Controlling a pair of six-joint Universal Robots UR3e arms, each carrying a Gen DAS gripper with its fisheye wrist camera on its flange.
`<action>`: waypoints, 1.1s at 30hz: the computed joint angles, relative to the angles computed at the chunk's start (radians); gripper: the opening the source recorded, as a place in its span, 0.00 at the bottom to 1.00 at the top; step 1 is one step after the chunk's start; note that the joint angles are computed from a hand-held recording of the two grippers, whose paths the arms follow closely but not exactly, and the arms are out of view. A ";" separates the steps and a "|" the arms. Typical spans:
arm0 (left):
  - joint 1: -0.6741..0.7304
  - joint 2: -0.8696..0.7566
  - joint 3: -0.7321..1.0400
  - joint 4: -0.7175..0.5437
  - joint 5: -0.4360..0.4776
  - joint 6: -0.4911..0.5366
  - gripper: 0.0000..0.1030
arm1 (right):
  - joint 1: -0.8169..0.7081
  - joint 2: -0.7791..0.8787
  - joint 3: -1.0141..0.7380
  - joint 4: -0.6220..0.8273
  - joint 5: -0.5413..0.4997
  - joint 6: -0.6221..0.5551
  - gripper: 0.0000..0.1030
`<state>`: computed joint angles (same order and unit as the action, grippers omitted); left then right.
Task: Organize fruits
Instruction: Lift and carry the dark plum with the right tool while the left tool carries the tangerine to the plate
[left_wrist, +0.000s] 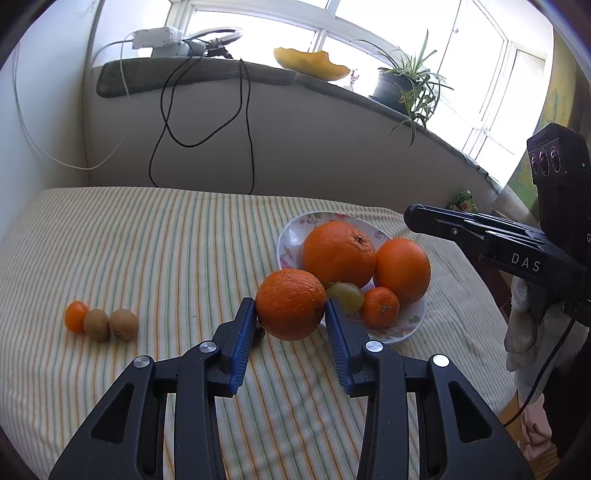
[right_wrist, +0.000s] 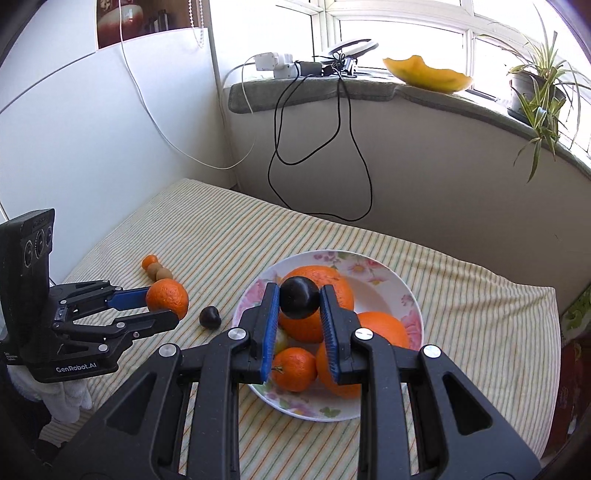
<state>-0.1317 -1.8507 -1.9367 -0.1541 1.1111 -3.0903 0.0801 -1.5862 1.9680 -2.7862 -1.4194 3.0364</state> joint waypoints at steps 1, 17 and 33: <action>-0.006 -0.008 0.014 -0.004 0.001 -0.001 0.36 | -0.016 -0.002 0.002 0.002 0.009 -0.004 0.23; -0.128 -0.236 0.426 -0.138 0.053 -0.024 0.36 | -0.214 0.094 -0.037 0.025 0.181 -0.033 0.23; -0.192 -0.472 0.829 -0.336 0.064 -0.022 0.36 | -0.312 0.220 -0.091 0.046 0.299 -0.070 0.23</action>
<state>-0.3236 -2.3224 -1.1076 -0.4903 1.1751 -3.1125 -0.2322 -1.3662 1.8773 -2.7404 -1.1203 2.9665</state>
